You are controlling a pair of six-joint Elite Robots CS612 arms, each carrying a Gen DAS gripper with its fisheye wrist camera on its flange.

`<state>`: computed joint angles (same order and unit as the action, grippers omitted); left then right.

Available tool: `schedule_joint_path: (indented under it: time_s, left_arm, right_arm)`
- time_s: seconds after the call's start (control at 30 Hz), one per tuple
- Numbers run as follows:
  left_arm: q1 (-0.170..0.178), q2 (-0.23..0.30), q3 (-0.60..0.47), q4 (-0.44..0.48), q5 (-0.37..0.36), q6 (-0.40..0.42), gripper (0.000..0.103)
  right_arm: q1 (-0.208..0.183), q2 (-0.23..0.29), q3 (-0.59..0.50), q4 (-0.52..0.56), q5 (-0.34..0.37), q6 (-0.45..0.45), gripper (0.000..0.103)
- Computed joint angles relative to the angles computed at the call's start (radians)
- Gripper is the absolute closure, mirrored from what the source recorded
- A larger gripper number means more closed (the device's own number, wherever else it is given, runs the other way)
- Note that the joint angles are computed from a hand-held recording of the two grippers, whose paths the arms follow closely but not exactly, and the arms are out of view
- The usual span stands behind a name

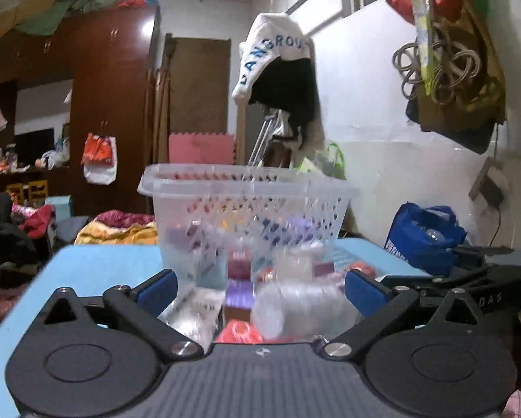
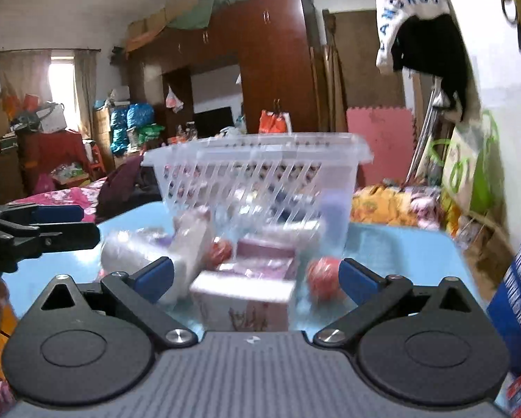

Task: Organize objects
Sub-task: 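Lift both boxes over the white basket and open both tools to drop them, then grasp the clear plastic roll with the left tool while the right tool grasps a white red-printed box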

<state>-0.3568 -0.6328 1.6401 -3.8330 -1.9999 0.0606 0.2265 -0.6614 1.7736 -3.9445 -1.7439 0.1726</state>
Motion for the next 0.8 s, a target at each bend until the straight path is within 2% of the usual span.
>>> schedule_joint_path:
  time_s: [0.17, 0.27, 0.4, 0.43, 0.5, 0.53, 0.67, 0.8]
  left_arm:
    - [-0.015, -0.004, 0.011, 0.012, 0.015, 0.004, 0.001]
    - [-0.029, -0.007, 0.023, 0.016, 0.033, 0.033, 0.001]
    - [-0.041, -0.006, 0.030, 0.003, 0.052, 0.037, 0.001]
    - [-0.044, -0.008, 0.033, 0.002, 0.059, 0.045, 0.001]
    - [-0.051, -0.012, 0.041, 0.006, 0.075, 0.064, 0.001]
    - [-0.054, -0.014, 0.044, 0.009, 0.076, 0.074, 0.001]
    - [-0.062, -0.017, 0.053, 0.008, 0.082, 0.077, 0.001]
    - [-0.079, -0.022, 0.060, 0.019, 0.144, 0.095, 0.001]
  right_arm:
    - [-0.008, -0.013, -0.009, 0.102, 0.008, 0.050, 0.000]
    - [-0.008, -0.017, -0.010, 0.135, 0.042, -0.001, 0.000]
    - [0.011, -0.013, -0.019, 0.181, -0.033, -0.025, 0.001]
    - [0.014, -0.013, -0.023, 0.194, -0.042, -0.033, 0.004]
    - [0.021, -0.013, -0.025, 0.207, -0.070, -0.040, 0.022]
    - [0.021, -0.013, -0.024, 0.208, -0.074, -0.037, 0.026]
    - [0.018, -0.001, -0.006, 0.107, -0.091, 0.008, 0.028]
    - [-0.005, 0.009, 0.018, 0.010, -0.054, 0.111, 0.028]
